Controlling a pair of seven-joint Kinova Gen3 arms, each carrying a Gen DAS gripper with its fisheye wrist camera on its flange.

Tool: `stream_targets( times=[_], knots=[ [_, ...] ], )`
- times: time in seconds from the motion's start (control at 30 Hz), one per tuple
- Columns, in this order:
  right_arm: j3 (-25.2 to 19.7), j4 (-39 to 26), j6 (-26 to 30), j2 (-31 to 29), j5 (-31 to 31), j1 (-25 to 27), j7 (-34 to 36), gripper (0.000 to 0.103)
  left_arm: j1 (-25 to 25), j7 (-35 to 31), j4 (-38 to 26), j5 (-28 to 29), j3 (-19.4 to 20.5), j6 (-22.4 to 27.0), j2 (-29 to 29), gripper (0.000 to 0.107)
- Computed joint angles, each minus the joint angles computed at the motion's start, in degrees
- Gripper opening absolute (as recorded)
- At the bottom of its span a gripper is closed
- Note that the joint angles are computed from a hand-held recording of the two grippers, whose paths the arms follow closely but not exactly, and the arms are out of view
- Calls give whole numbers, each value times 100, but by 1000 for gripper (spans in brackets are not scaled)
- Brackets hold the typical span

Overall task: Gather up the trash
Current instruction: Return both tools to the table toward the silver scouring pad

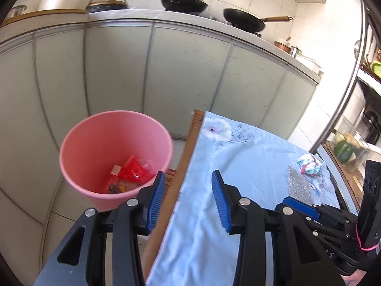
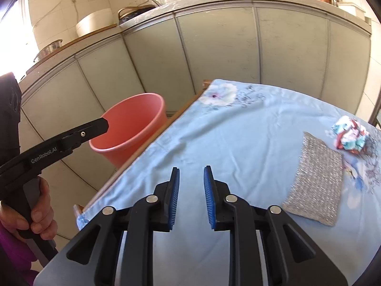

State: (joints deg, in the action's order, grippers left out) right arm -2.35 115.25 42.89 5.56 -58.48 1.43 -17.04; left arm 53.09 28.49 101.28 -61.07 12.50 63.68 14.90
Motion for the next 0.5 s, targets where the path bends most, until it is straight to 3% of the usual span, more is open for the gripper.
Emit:
stream_targets(
  times=[0.3, 0.4, 0.5],
  knots=[
    [295, -47, 19, 127, -9, 517, -89, 22, -60, -1027, -562, 125, -118, -870, 421, 40],
    [348, -39, 19, 178, -122, 750, 12, 35, -73, -1466, -817, 298, -233, -1210, 587, 40],
    [395, -39, -63, 215, -184, 930, 76, 37, -74, -1908, -1097, 472, -343, -1469, 782, 40]
  ],
)
